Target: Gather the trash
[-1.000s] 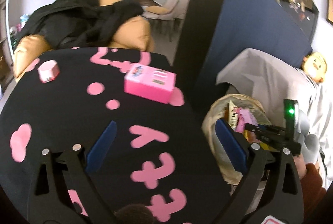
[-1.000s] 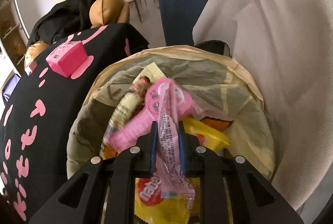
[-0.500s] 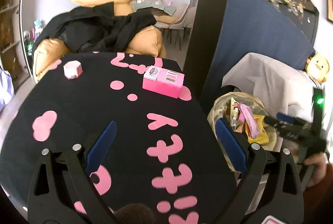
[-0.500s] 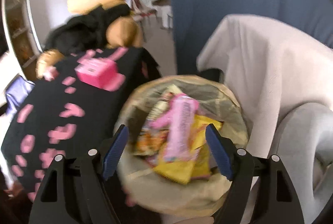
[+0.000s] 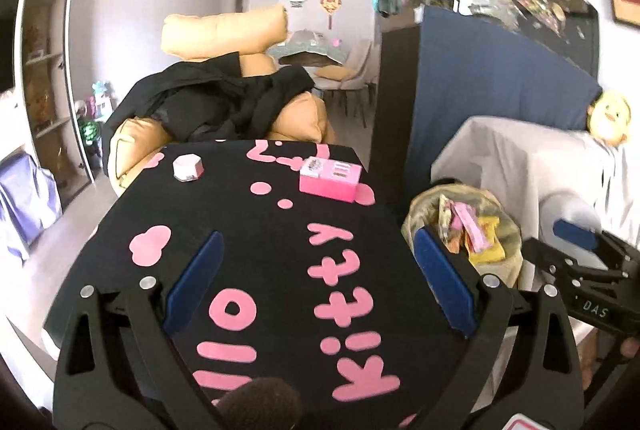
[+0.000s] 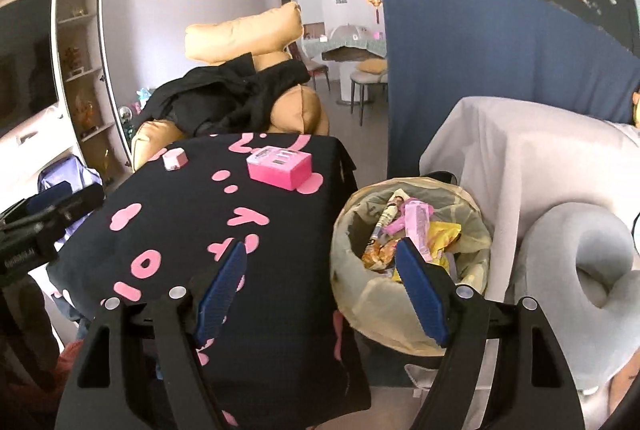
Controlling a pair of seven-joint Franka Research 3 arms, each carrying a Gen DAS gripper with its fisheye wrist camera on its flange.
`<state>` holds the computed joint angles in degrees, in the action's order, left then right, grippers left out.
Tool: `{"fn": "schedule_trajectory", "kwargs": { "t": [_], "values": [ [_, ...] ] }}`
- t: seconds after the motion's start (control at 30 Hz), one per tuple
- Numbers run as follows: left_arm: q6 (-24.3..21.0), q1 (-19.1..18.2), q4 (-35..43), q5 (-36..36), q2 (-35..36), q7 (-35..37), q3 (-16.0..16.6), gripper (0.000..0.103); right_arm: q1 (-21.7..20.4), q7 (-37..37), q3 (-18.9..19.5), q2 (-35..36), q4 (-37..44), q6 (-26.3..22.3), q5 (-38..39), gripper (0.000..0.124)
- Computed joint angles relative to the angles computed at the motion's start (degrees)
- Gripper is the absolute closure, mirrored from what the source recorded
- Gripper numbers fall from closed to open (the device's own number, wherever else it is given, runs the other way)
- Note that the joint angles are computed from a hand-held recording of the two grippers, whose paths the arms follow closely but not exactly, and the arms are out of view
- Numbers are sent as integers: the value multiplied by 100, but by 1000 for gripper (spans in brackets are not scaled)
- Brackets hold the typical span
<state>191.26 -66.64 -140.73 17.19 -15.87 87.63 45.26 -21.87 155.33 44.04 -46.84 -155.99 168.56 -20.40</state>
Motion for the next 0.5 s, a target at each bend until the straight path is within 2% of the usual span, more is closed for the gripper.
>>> {"fn": "schedule_trajectory", "kwargs": {
  "t": [0.03,0.17,0.27,0.37,0.5],
  "values": [
    [-15,154,-49,34,-39,23,-153,12,36,43,54,-53,27,-81,15,51],
    [-134,211,-198,-56,-303,226,-253,12,222,168,113,-219,9,-191,32,51],
    [-103,527,-300,-166,-378,311,-584,12,278,297,111,-338,-61,-191,32,51],
    [-106,667,-341,-204,-410,324,-729,12,349,371,14,-419,-159,-74,98,51],
    [-96,733,-377,-194,-437,372,-811,12,322,360,77,-595,-146,-148,86,51]
  ]
}}
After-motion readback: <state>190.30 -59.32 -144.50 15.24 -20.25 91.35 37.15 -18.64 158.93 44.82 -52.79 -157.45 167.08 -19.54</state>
